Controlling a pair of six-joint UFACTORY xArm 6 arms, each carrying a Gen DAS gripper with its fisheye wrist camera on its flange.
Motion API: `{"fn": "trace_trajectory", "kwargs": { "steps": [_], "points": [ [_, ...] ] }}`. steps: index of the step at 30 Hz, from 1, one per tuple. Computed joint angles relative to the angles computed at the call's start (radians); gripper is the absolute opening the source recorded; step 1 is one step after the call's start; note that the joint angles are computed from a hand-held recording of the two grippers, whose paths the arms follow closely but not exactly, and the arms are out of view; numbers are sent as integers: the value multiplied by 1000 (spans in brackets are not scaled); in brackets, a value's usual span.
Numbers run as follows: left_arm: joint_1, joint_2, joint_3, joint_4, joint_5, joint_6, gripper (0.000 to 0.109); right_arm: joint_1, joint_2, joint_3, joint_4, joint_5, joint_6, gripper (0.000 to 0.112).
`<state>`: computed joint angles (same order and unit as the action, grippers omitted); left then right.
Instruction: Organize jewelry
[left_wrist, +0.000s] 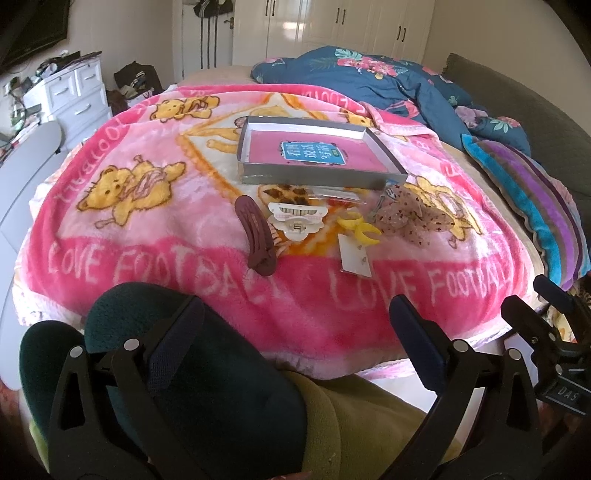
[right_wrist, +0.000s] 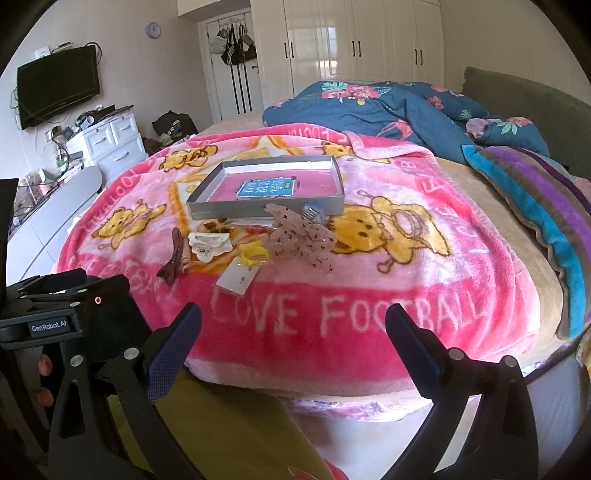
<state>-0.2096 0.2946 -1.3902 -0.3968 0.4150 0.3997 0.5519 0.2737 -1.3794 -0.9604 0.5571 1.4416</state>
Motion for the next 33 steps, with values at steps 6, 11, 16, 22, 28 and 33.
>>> {"fn": "trace_trajectory", "kwargs": {
  "steps": [6, 11, 16, 22, 28, 33],
  "points": [
    [2, -3, -1, 5, 2, -1, 94, 3, -2, 2, 0, -3, 6, 99],
    [5, -3, -4, 1, 6, 4, 94, 2, -2, 3, -2, -6, 5, 99],
    [6, -5, -1, -3, 6, 10, 94, 4, 1, -1, 2, -4, 2, 99],
    [6, -6, -1, -1, 7, 8, 94, 5, 3, -1, 9, -11, -2, 99],
    [6, -8, 3, -7, 3, 15, 94, 3, 4, 0, 13, -17, -4, 99],
    [7, -5, 1, 23, 1, -13, 94, -6, 12, 6, 30, -54, -23, 99]
  ]
}}
